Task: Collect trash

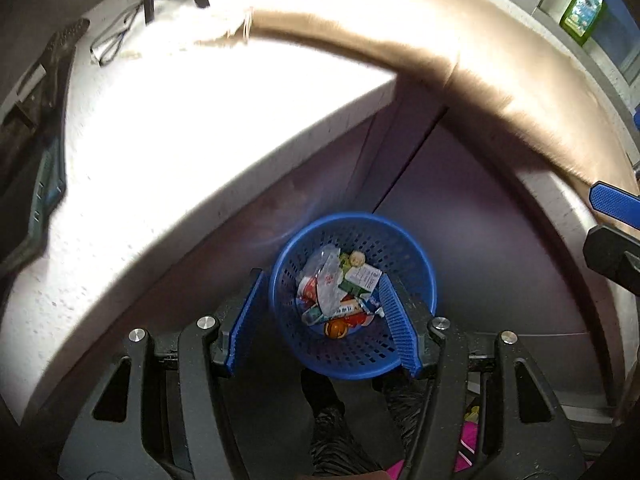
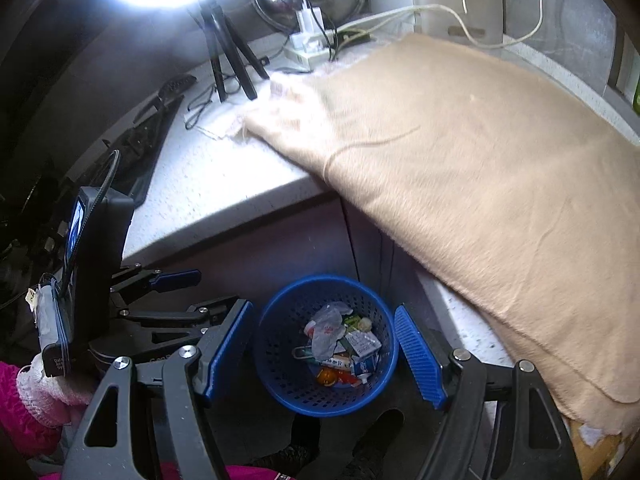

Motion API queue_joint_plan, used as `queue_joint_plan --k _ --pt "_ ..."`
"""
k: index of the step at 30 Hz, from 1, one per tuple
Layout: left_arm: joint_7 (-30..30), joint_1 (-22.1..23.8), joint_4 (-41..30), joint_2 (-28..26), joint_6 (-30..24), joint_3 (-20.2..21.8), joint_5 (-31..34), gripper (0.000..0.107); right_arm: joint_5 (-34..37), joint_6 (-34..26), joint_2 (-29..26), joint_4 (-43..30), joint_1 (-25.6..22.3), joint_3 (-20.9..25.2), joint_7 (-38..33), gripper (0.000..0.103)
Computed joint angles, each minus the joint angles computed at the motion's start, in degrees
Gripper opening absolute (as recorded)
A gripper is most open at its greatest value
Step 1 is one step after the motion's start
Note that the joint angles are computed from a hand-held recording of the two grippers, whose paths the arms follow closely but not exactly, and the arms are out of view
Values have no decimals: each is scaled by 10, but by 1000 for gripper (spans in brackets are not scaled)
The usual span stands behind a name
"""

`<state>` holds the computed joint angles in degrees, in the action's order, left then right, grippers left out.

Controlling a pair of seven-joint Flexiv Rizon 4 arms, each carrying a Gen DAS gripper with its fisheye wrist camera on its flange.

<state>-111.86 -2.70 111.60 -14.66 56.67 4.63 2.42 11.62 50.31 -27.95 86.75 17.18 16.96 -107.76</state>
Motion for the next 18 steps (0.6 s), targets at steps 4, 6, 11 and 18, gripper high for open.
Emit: queue_joint_plan --k 4,6,11,18 --pt "-7 0 -9 10 2 1 2 60 16 5 11 -6 -12 5 -14 76" --pt "-12 0 -14 15 4 1 2 60 23 6 15 -10 -16 6 -20 76" --pt "-27 -5 -41 25 2 1 26 60 41 15 24 -24 -26 5 -34 76" --pt "-41 -8 -86 32 17 -5 37 69 63 32 30 -52 -39 1 -42 84"
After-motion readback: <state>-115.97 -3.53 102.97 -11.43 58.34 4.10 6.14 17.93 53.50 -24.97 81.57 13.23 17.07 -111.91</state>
